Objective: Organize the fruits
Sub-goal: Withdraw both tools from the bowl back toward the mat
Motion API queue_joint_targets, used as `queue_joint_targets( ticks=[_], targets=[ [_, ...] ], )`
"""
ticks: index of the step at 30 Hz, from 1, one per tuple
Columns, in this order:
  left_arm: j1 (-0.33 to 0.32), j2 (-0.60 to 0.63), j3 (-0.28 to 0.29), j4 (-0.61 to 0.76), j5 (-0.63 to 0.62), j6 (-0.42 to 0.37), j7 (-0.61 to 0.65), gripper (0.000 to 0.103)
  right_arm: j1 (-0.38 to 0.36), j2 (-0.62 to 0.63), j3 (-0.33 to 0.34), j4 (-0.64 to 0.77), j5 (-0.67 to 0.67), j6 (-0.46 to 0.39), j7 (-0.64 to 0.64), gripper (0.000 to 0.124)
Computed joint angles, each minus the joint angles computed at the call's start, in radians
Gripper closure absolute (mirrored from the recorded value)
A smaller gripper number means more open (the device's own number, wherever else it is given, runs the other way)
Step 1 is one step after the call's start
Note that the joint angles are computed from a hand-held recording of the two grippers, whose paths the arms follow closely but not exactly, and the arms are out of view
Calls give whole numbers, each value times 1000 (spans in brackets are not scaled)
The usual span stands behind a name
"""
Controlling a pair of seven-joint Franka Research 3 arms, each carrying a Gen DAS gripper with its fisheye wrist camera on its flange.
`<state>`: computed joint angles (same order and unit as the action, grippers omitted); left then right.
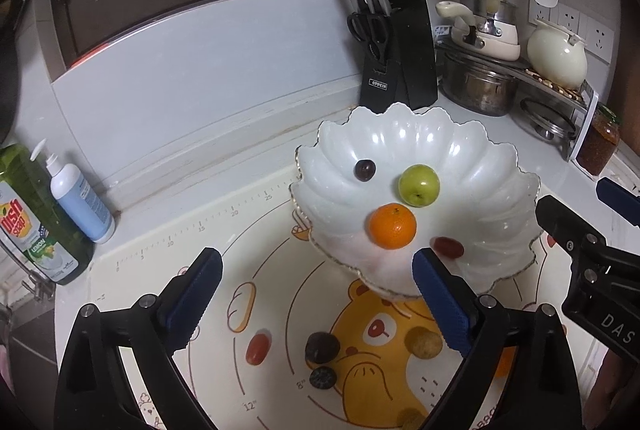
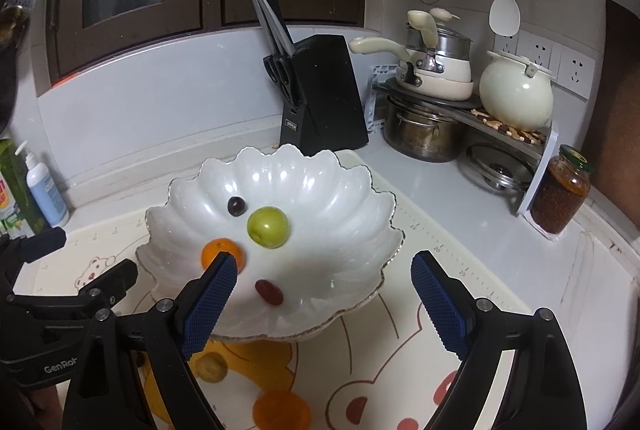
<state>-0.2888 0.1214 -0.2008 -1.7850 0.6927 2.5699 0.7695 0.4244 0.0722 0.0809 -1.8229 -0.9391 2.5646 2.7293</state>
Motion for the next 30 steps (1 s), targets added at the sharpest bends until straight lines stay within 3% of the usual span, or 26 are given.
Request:
queue_joint_targets(
  ticks=[30],
  targets=[
    [63, -222, -43, -293, -32, 56, -64, 1, 8, -115, 94, -138, -68, -72, 149, 34]
  ],
)
